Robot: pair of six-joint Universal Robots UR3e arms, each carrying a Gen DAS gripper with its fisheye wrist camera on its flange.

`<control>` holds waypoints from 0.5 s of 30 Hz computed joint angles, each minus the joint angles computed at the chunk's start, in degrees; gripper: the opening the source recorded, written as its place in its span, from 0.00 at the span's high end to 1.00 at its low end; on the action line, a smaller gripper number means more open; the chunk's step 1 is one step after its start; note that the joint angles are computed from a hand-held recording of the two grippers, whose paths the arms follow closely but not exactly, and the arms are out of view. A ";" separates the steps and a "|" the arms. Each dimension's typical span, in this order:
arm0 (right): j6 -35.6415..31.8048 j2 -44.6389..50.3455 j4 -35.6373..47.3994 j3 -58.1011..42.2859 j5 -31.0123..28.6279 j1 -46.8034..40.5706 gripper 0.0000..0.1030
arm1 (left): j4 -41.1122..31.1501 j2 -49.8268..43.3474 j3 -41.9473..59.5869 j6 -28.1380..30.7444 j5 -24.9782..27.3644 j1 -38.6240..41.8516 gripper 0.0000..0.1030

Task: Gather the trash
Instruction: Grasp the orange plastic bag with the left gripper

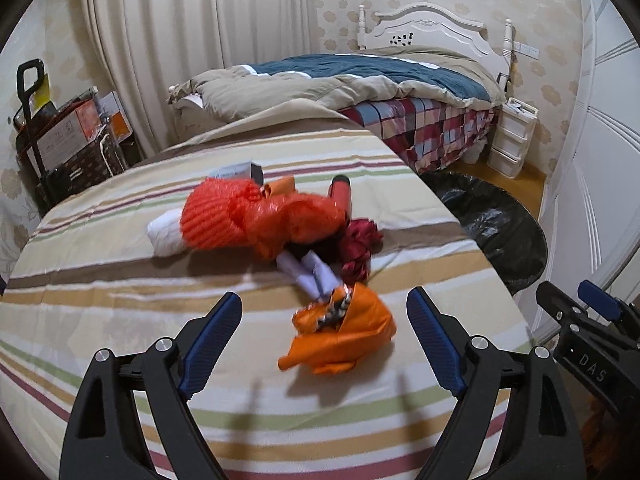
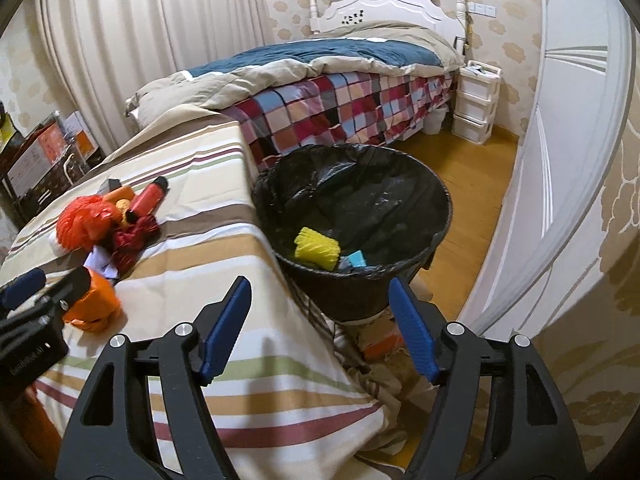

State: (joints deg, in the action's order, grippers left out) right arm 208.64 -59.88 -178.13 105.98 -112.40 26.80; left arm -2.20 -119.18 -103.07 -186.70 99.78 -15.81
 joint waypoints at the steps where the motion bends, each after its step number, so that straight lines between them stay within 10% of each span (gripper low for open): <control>1: -0.02 0.16 0.06 -0.22 0.11 0.18 0.32 | 0.25 -0.06 -0.35 -0.03 -0.50 0.12 0.18; 10: -0.15 2.07 1.56 -2.79 0.56 1.01 0.32 | -0.11 -2.03 -0.38 1.31 -2.66 1.23 0.18; 15: -0.39 3.35 2.84 -5.13 0.93 1.29 0.32 | -1.56 -1.42 -1.48 3.09 -6.72 3.09 0.45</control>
State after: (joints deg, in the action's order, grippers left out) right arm 208.25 -56.54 -175.29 100.84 -111.47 28.09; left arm -3.76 -120.60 -104.55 -183.60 93.06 -12.72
